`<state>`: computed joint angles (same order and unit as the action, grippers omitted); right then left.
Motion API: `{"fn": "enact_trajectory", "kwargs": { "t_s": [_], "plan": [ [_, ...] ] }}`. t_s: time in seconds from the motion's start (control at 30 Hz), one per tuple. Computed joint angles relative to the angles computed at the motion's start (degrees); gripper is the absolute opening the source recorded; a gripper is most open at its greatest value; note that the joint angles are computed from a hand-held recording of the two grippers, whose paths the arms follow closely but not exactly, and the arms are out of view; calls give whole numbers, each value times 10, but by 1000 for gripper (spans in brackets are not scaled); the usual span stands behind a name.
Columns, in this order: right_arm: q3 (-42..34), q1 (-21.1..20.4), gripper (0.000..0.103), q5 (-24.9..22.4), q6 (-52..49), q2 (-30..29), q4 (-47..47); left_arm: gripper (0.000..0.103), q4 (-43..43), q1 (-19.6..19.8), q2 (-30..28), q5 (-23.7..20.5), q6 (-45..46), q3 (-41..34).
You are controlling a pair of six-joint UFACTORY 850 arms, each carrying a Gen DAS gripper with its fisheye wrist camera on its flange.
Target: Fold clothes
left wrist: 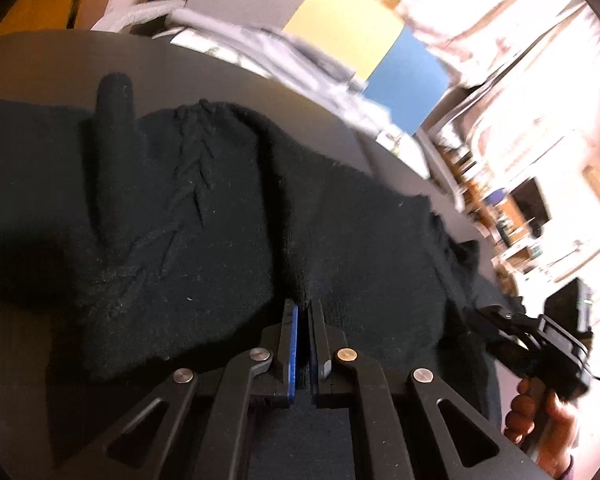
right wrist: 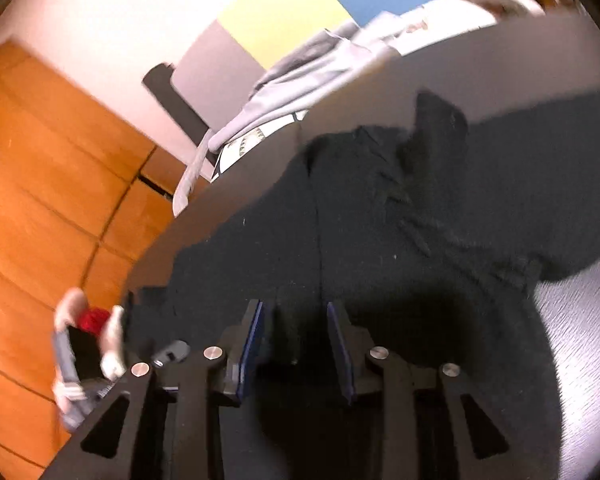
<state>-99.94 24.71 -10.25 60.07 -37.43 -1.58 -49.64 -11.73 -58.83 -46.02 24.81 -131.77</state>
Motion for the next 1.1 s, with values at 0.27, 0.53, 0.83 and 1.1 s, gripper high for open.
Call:
{"fn": "enact_trajectory", "kwargs": {
  "t_s": [0.27,0.53,0.83,1.1],
  "plan": [
    [-179,24,16,-172,-75,-100,-87,5,42,-20,30,69,18,45],
    [-226,60,8,-286,4,-111,-256,5,16,-15,16,56,30,29],
    [-114,71,24,-236,256,-53,-378,6,33,-16,11,53,10,17],
    [-193,77,27,-364,113,-102,-383,9,103,-35,12,94,-26,15]
  ]
}}
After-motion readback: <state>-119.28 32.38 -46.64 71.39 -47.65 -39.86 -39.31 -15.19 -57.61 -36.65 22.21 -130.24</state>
